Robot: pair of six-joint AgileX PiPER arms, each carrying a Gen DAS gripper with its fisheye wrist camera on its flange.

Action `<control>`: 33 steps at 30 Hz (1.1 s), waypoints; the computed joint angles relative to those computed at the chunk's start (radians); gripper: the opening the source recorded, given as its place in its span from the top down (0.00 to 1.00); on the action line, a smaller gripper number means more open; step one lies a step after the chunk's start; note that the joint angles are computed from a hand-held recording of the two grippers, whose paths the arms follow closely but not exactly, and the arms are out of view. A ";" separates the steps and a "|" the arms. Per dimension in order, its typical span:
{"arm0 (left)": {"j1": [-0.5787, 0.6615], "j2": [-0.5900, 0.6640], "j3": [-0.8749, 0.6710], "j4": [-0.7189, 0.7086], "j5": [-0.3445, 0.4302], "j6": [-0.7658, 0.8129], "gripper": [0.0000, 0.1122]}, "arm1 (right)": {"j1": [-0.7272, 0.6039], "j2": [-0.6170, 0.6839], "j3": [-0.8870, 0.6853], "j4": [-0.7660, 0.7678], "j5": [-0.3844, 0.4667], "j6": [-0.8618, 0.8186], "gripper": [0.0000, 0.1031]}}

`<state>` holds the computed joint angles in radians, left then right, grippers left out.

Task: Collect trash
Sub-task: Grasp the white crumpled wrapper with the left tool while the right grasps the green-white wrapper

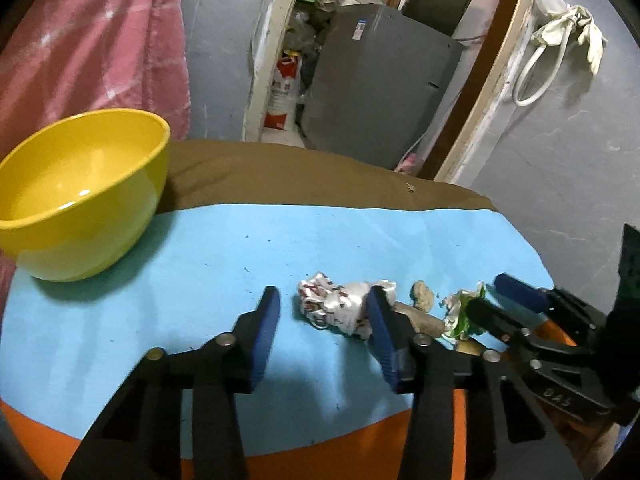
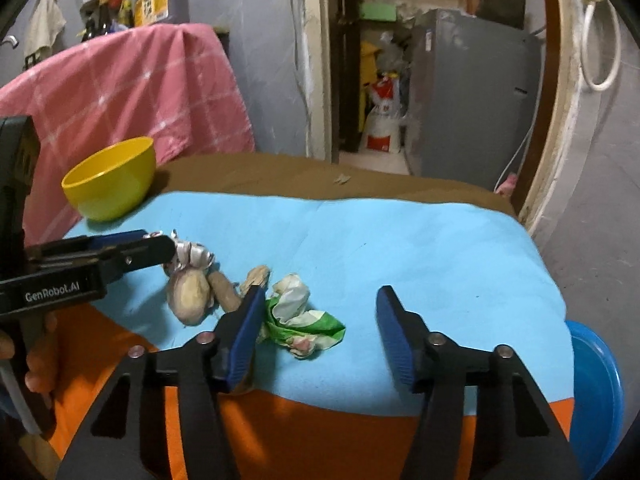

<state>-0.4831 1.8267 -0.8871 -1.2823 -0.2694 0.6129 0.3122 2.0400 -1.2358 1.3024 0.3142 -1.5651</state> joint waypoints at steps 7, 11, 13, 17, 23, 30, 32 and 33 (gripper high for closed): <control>0.014 -0.021 0.026 0.185 0.021 -0.177 0.84 | -0.010 0.024 -0.045 -0.174 0.074 0.147 0.68; 0.007 -0.025 0.033 0.231 0.009 -0.231 0.95 | -0.015 0.018 -0.034 -0.140 0.085 0.100 0.75; 0.006 -0.029 0.043 0.264 0.002 -0.269 0.96 | -0.014 0.021 -0.035 -0.128 0.090 0.085 0.80; 0.003 -0.023 0.038 0.298 -0.005 -0.302 0.97 | -0.008 0.016 -0.021 -0.082 0.076 0.035 0.81; -0.010 -0.037 0.063 0.358 -0.038 -0.365 1.00 | -0.019 0.009 -0.003 0.030 0.085 -0.060 0.84; -0.032 -0.048 0.090 0.387 -0.099 -0.410 1.00 | -0.057 -0.006 0.034 0.223 0.143 -0.208 0.84; -0.042 -0.056 0.109 0.412 -0.135 -0.445 1.00 | -0.070 -0.007 0.039 0.260 0.168 -0.235 0.84; -0.054 -0.059 0.116 0.398 -0.157 -0.438 1.00 | -0.077 -0.009 0.045 0.291 0.182 -0.259 0.84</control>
<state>-0.5367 1.7675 -0.7715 -0.8844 -0.4263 0.1753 0.2348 2.0311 -1.1903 1.5931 0.4963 -1.8239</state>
